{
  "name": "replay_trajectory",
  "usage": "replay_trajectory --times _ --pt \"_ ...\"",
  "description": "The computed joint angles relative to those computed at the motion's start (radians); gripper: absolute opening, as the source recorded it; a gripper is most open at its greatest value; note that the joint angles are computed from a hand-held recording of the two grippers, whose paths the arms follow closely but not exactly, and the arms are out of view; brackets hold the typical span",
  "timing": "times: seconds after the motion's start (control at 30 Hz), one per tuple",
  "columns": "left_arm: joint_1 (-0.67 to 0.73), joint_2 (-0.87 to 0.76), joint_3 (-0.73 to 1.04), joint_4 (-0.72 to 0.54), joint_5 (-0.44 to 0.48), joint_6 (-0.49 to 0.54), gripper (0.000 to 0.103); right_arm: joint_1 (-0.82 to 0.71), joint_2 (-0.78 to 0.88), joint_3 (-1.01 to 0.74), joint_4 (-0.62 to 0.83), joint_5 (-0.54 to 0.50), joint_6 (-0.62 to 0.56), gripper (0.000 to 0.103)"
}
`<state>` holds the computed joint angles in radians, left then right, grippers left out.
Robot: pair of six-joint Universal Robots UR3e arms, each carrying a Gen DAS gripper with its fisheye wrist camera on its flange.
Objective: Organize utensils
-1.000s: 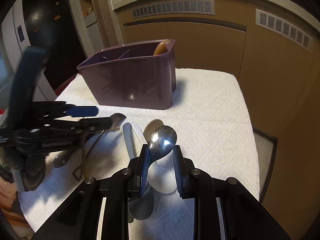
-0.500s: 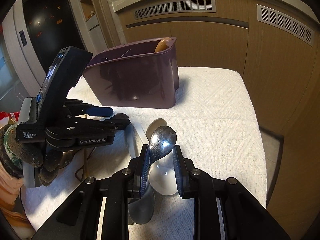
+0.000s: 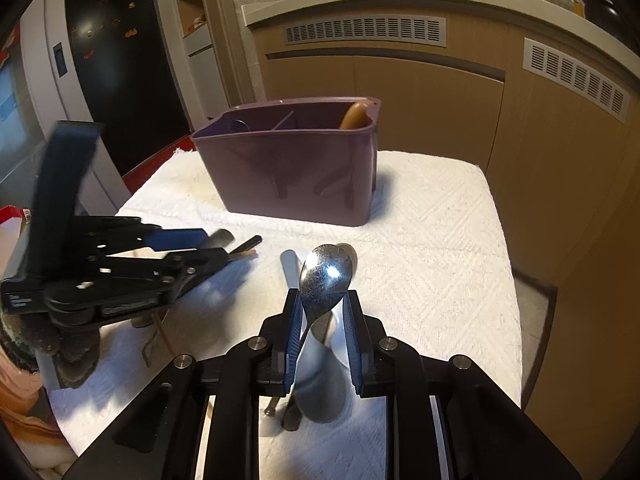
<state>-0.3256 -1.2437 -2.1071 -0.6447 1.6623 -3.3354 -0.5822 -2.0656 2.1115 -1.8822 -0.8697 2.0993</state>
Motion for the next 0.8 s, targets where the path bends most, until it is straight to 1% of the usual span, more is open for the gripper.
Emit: replay_trajectory --times 0.1,0.13,0.2,0.23,0.3,0.33,0.37,0.4,0.47,0.57,0.6,0.63,0.67,0.73,0.8 --pt "-0.010 0.115 -0.021 -0.020 0.008 -0.014 0.028 -0.018 -0.053 -0.017 0.069 0.021 -0.027 0.019" --pt "0.004 0.141 -0.016 -0.033 -0.003 -0.006 0.028 -0.030 -0.073 -0.024 0.100 0.031 -0.043 0.018" --pt "-0.015 0.185 -0.005 -0.043 0.016 -0.020 0.027 -0.055 -0.112 -0.040 0.165 0.052 -0.074 0.016" --pt "-0.019 0.222 -0.001 -0.060 0.024 -0.021 0.024 -0.070 -0.137 -0.051 0.206 0.065 -0.094 0.016" --pt "-0.018 0.268 -0.002 -0.071 0.027 -0.017 0.007 -0.095 -0.186 -0.064 0.275 0.086 -0.130 0.014" --pt "-0.029 0.270 0.005 -0.066 0.043 -0.022 0.007 -0.114 -0.210 -0.080 0.326 0.100 -0.157 0.014" --pt "-0.036 0.280 0.009 -0.068 0.051 -0.022 0.007 -0.121 -0.220 -0.093 0.356 0.107 -0.170 0.005" --pt "-0.050 0.285 0.014 -0.066 0.070 -0.025 0.007 -0.140 -0.238 -0.114 0.411 0.121 -0.201 0.002" --pt "-0.075 0.283 0.020 -0.059 0.105 -0.029 0.007 -0.168 -0.266 -0.144 0.487 0.138 -0.249 0.002" --pt "-0.073 0.292 0.019 -0.082 0.143 -0.059 0.007 -0.169 -0.285 -0.147 0.500 0.122 -0.265 0.002" --pt "-0.032 0.312 0.008 -0.108 0.123 -0.066 0.007 -0.167 -0.288 -0.141 0.495 0.110 -0.265 0.002" --pt "-0.003 0.334 0.002 -0.138 0.106 -0.072 0.011 -0.163 -0.294 -0.126 0.476 0.094 -0.258 0.002" --pt "0.056 0.366 -0.015 -0.174 0.069 -0.074 0.012 -0.148 -0.285 -0.114 0.448 0.076 -0.247 0.002" --pt "0.159 0.419 -0.050 -0.241 0.014 -0.069 0.021 -0.124 -0.270 -0.088 0.400 0.047 -0.225 0.002" --pt "0.286 0.494 -0.094 -0.323 -0.060 -0.042 0.024 -0.087 -0.240 -0.059 0.318 0.020 -0.183 0.003"
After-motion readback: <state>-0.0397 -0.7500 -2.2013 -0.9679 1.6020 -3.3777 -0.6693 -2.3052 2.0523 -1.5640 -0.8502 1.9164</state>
